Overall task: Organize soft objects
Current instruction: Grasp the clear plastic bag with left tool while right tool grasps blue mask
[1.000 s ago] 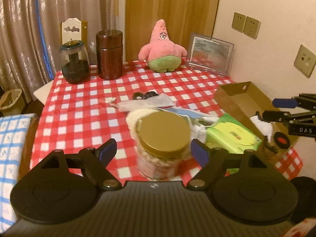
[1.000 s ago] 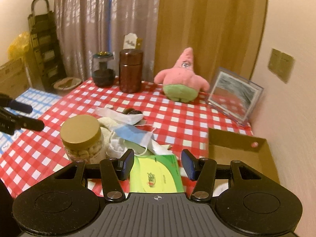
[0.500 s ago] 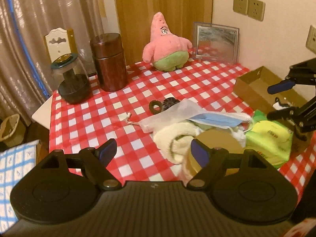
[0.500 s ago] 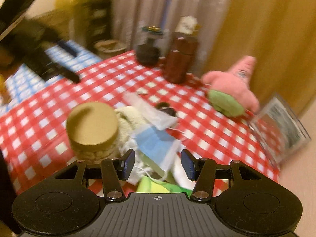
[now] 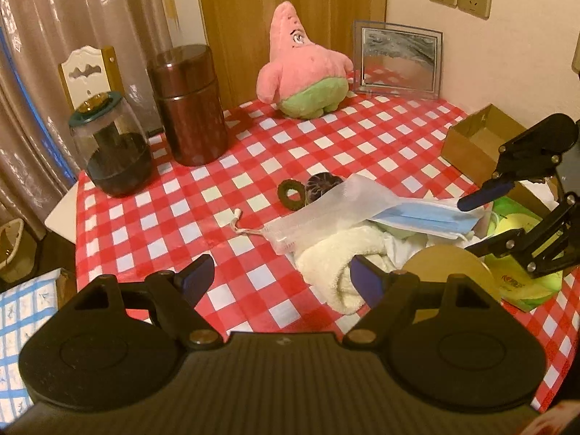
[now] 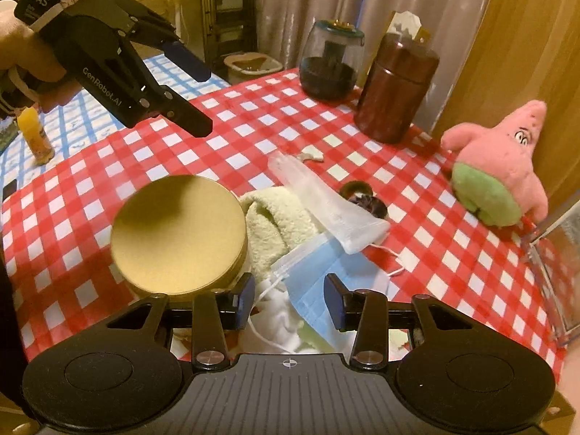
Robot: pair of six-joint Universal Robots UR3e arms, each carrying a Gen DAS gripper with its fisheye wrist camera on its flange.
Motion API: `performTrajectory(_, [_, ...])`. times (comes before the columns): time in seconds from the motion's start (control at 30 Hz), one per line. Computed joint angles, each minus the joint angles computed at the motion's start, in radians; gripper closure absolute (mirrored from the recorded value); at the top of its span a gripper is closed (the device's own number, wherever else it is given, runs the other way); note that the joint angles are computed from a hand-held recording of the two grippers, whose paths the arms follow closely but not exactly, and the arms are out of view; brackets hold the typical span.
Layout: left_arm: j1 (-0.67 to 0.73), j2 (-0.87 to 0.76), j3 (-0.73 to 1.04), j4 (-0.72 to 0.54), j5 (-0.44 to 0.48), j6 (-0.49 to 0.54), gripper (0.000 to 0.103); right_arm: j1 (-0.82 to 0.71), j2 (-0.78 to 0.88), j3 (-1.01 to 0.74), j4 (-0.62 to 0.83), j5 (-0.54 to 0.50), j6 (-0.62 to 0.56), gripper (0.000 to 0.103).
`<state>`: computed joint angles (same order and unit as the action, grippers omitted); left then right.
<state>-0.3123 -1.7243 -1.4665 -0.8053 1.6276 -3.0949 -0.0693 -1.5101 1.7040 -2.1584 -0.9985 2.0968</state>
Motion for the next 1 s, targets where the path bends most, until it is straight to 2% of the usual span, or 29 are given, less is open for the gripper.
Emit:
performTrajectory(0.07, [0.003, -0.018, -0.001, 0.011, 0.0, 0.013, 0.023, 0.019, 0.025, 0.002, -0.048, -0.019, 0.018, 0.061])
performTrajectory(0.13, [0.005, -0.036, 0.0, 0.026, -0.002, 0.031, 0.023, 0.027, 0.051, -0.003, -0.073, -0.026, 0.026, 0.067])
performTrajectory(0.2, [0.015, -0.056, 0.005, 0.036, -0.017, 0.046, 0.023, 0.033, 0.074, -0.01, -0.099, -0.036, 0.037, 0.077])
performTrajectory(0.3, [0.04, -0.09, 0.027, 0.046, -0.049, 0.061, 0.023, 0.027, 0.087, -0.009, -0.122, -0.036, 0.052, 0.085])
performTrajectory(0.43, [0.074, -0.152, 0.094, 0.026, -0.095, 0.097, 0.024, 0.009, 0.078, 0.008, -0.144, -0.03, 0.064, 0.1])
performTrajectory(0.73, [0.065, -0.356, 0.317, -0.02, -0.159, 0.257, 0.032, -0.038, 0.046, 0.031, -0.166, 0.019, 0.126, 0.101])
performTrajectory(0.9, [0.046, -0.476, 0.49, -0.111, -0.212, 0.318, 0.035, -0.044, 0.04, 0.03, -0.171, 0.031, 0.152, 0.101])
performTrajectory(1.0, [0.024, -0.55, 0.61, -0.183, -0.212, 0.355, 0.044, -0.048, 0.034, 0.041, -0.185, 0.033, 0.16, 0.101])
